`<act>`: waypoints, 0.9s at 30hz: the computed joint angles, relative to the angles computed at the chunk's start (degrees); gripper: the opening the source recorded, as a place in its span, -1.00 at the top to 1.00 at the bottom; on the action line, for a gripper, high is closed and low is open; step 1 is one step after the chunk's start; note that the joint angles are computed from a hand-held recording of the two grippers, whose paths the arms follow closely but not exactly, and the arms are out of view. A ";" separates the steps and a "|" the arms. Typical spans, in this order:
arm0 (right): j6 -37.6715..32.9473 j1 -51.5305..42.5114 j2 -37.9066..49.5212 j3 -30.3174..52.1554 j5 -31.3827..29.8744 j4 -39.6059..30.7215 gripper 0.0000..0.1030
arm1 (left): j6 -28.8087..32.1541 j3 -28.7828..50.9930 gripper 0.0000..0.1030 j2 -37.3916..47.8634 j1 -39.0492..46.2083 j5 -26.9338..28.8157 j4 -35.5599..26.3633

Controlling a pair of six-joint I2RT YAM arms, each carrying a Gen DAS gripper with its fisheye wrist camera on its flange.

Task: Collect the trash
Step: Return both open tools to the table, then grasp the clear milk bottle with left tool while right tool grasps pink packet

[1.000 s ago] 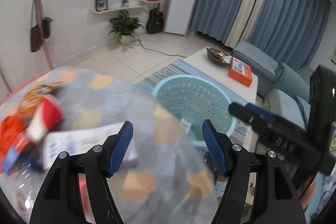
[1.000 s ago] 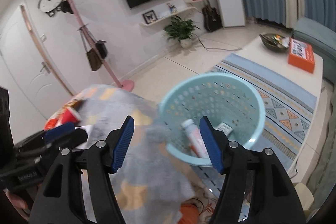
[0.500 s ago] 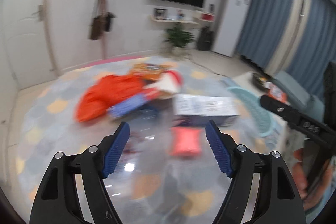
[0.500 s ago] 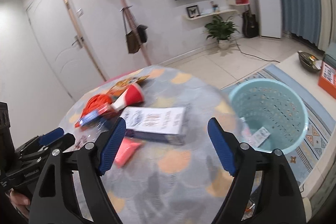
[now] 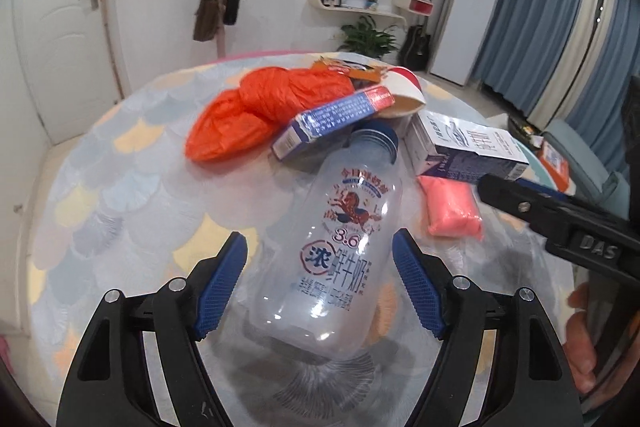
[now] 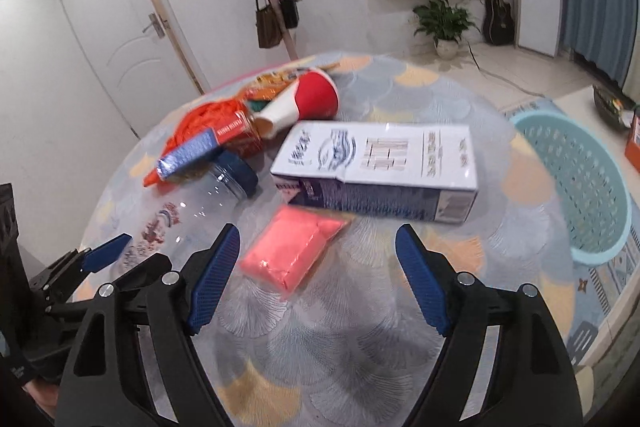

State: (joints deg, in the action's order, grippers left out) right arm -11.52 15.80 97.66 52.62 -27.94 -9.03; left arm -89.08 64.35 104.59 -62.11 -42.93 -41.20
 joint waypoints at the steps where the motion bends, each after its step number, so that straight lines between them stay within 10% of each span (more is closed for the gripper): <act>1: 0.20 0.05 0.45 -0.04 0.11 0.03 -0.48 | 0.41 -0.05 -0.43 0.30 0.15 0.11 0.37; 13: 2.07 3.92 3.86 1.88 2.20 -0.08 -0.43 | 2.13 -3.98 -0.38 -1.23 -0.14 0.00 4.95; 19: 1.23 6.00 4.20 2.03 5.11 0.27 0.17 | 3.27 -4.13 -0.36 -1.71 -0.24 -0.03 5.27; 27: 0.54 4.88 3.27 1.21 3.73 0.20 0.24 | 6.84 -2.38 -0.34 -1.34 1.65 0.31 4.92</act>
